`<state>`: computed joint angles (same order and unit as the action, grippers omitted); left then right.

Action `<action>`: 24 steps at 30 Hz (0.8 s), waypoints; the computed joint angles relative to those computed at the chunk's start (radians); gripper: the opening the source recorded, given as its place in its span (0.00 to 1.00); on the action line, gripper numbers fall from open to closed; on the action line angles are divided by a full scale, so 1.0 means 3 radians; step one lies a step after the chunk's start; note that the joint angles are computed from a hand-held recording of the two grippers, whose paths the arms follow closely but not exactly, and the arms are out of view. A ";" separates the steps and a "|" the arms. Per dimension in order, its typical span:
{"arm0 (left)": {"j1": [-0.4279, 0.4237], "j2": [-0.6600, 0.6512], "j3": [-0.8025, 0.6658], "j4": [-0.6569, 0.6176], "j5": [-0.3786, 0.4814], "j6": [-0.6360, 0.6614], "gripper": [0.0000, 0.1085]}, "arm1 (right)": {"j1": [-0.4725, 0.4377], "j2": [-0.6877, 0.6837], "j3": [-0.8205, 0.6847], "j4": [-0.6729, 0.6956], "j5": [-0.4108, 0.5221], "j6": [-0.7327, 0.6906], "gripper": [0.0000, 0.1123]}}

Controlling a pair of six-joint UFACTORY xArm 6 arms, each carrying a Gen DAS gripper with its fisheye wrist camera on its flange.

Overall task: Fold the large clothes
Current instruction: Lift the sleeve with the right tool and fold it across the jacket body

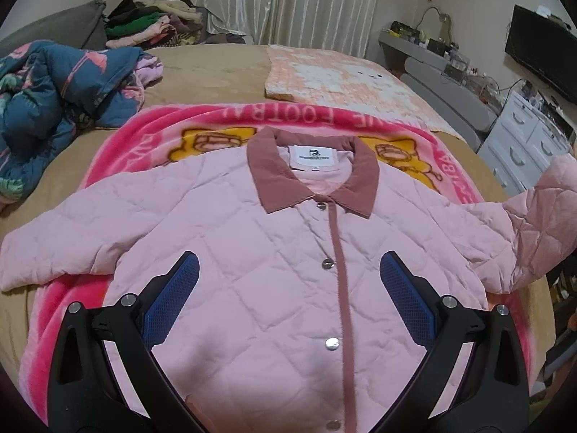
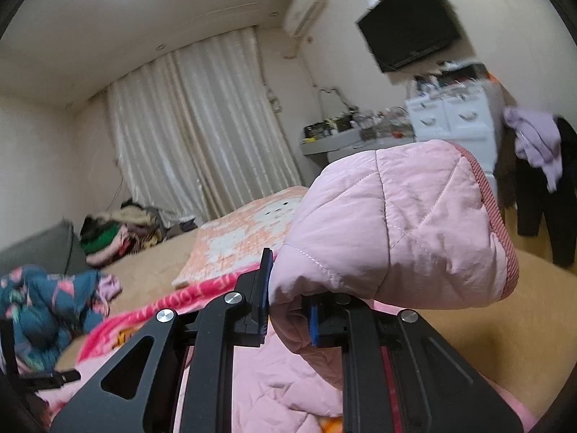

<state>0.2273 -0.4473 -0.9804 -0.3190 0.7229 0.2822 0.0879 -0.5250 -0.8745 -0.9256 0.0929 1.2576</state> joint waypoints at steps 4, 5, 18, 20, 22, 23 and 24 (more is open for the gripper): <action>0.0197 -0.0018 0.0063 -0.0378 0.0197 0.0373 0.87 | 0.0292 0.0068 -0.0146 -0.0306 0.0195 0.0080 0.14; 0.0253 -0.0006 0.0077 -0.0429 0.0220 0.0450 0.87 | 0.0328 0.0083 -0.0166 -0.0332 0.0219 0.0058 0.14; 0.0787 0.0215 -0.0041 -0.1005 0.0484 0.1030 0.87 | 0.1249 0.0739 -0.0877 -0.0544 0.0958 -0.0109 0.13; 0.0860 0.0290 -0.0106 -0.1068 0.0581 0.1040 0.87 | 0.1360 0.0862 -0.1013 -0.0518 0.1044 -0.0166 0.13; 0.0924 0.0368 -0.0190 -0.1099 0.0669 0.1028 0.87 | 0.1472 0.0960 -0.1125 -0.0517 0.1139 -0.0171 0.13; 0.0951 0.0389 -0.0219 -0.1128 0.0694 0.1042 0.86 | 0.1511 0.1008 -0.1169 -0.0497 0.1168 -0.0181 0.13; 0.0995 0.0413 -0.0259 -0.1200 0.0751 0.1083 0.87 | 0.1556 0.1074 -0.1232 -0.0469 0.1199 -0.0194 0.13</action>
